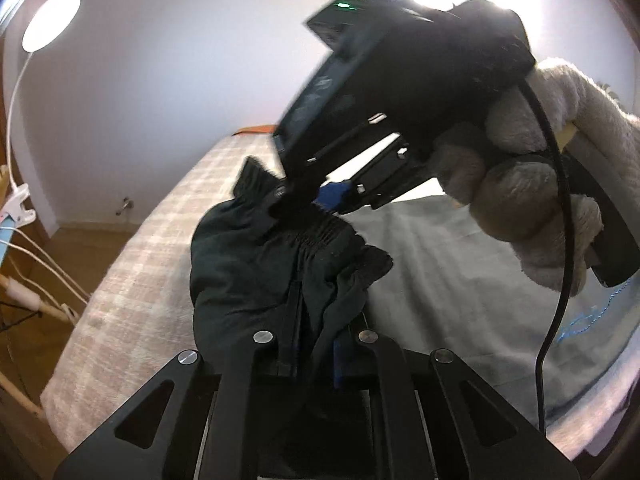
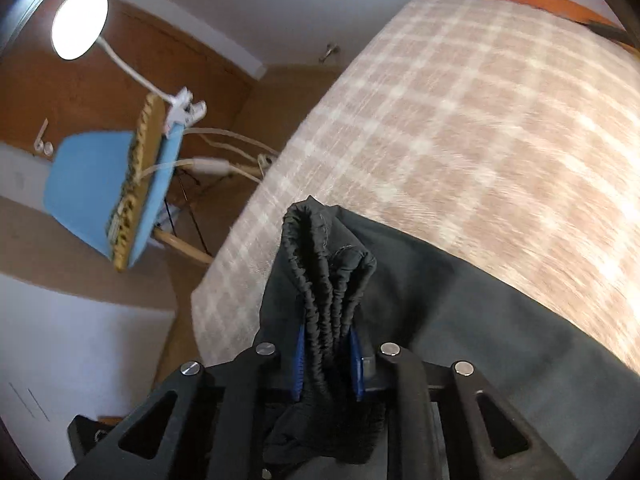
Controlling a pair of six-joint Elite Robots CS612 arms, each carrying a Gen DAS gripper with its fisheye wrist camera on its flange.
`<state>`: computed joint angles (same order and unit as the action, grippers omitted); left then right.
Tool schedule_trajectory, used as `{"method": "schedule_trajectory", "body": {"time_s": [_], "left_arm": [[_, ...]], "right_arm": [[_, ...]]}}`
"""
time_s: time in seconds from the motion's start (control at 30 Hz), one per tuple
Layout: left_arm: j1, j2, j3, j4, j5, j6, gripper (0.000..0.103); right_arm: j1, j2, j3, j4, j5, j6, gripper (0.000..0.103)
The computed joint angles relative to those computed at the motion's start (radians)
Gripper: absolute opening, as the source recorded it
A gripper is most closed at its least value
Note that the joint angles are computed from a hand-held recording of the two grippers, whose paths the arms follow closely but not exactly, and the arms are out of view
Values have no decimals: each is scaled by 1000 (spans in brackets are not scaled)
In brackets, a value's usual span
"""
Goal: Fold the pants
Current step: 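Lift the elastic waistband with the right gripper and carry it along the trousers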
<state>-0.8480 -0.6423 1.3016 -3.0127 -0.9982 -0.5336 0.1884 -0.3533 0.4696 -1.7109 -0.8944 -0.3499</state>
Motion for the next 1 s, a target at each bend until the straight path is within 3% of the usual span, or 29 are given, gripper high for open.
{"method": "schedule_trajectory", "body": {"time_s": [0.27, 0.33, 0.4, 0.43, 0.53, 0.7, 0.83, 1.0], "left_arm": [[-21, 12, -67, -1, -100, 44, 12], [-22, 8, -70, -2, -159, 33, 23], [-27, -5, -55, -24, -202, 29, 42], [-31, -12, -44, -48, -211, 30, 44], [-40, -37, -6, -94, -210, 8, 44], [-47, -50, 4, -29, -156, -59, 44], [-38, -23, -37, 38, -188, -113, 44], [-44, 27, -128, 125, -206, -92, 44]], "right_arm": [[-66, -161, 283, -225, 34, 103, 16], [-82, -192, 340, -266, 21, 127, 16], [-98, -213, 382, -291, 20, 147, 16], [-112, -231, 420, -316, 24, 164, 16], [-145, -277, 511, -365, 20, 174, 16], [-194, -343, 636, -444, -10, 194, 16], [-227, -375, 701, -494, -29, 218, 16], [-257, -401, 755, -550, -64, 234, 16]]}}
